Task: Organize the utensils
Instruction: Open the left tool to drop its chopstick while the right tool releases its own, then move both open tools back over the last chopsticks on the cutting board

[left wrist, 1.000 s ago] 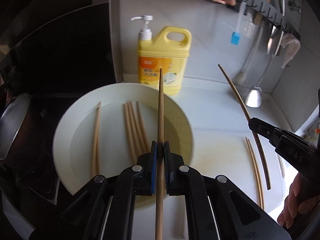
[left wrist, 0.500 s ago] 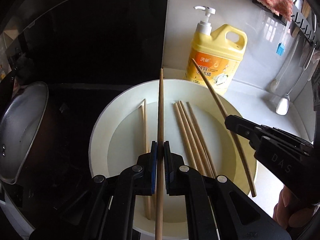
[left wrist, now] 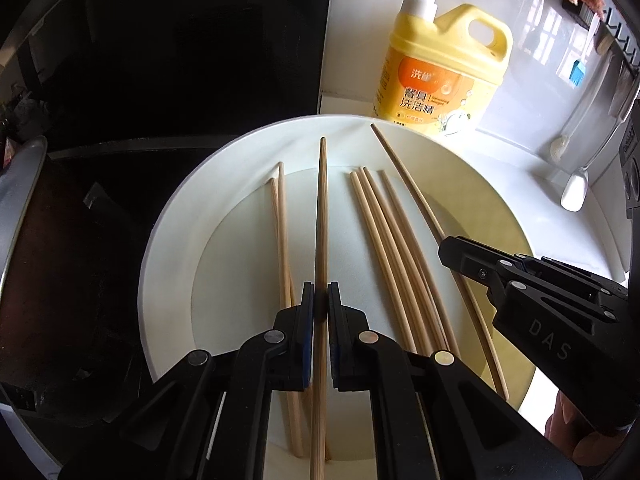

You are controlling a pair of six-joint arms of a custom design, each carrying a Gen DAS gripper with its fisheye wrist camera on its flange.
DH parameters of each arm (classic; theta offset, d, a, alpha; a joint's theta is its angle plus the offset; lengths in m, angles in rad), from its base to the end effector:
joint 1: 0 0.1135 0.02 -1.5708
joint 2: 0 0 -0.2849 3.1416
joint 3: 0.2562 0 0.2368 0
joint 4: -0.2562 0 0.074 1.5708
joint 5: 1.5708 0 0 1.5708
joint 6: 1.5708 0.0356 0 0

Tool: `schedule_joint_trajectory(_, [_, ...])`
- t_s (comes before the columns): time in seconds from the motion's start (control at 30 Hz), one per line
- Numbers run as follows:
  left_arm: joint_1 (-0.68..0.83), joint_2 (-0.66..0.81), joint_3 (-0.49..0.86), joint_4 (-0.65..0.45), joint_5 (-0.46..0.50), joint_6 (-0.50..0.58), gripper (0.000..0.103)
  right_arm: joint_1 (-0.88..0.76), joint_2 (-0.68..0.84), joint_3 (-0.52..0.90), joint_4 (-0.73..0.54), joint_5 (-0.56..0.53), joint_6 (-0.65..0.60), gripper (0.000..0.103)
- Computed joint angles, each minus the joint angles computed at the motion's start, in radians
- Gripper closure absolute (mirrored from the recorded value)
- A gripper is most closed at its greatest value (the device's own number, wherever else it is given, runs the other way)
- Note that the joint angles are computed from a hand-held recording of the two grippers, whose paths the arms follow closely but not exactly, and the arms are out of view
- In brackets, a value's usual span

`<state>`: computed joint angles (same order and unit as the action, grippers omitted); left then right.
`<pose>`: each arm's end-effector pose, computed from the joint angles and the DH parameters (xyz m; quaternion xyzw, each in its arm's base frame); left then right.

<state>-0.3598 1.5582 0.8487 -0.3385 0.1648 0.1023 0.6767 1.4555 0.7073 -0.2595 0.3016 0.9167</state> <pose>0.2636 -0.1054 0.2001 0.2412 0.9323 -0.1119 0.2452 0.2043 0.1506 0.1933 0.1551 0.9379 0.0955 0.2952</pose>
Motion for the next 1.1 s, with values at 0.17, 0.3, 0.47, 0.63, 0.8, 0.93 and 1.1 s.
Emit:
schedule_joint_trajectory(0.17, [0.001,0.032,0.012,-0.015,-0.016,-0.005,0.095,0.000,0.010,-0.003,-0.001,-0.005,0.007,0.097])
schedule_joint_trajectory(0.3, [0.012,0.027,0.023,-0.027,-0.023,-0.023,0.049,0.015,-0.009,-0.010,-0.018,0.026,0.021,0.083])
schedule_joint_trajectory(0.47, [0.046,-0.036,-0.004,-0.011,-0.025,-0.033,0.033,0.033,-0.067,-0.031,-0.055,0.074,0.054,0.079])
schedule_joint_trajectory(0.63, [0.049,-0.062,-0.009,-0.020,-0.049,-0.033,0.030,0.045,-0.094,-0.050,-0.065,0.080,0.079,0.077])
schedule_joint_trajectory(0.8, [0.045,-0.076,-0.020,-0.031,-0.054,-0.037,0.029,0.065,-0.108,-0.051,-0.081,0.097,0.098,0.071])
schedule_joint_trajectory(0.93, [0.038,-0.088,-0.026,-0.035,-0.063,-0.043,0.027,0.080,-0.128,-0.058,-0.092,0.103,0.109,0.070])
schedule_joint_trajectory(1.1, [0.042,-0.117,-0.025,-0.061,-0.065,-0.045,0.019,0.102,-0.157,-0.067,-0.112,0.119,0.131,0.063])
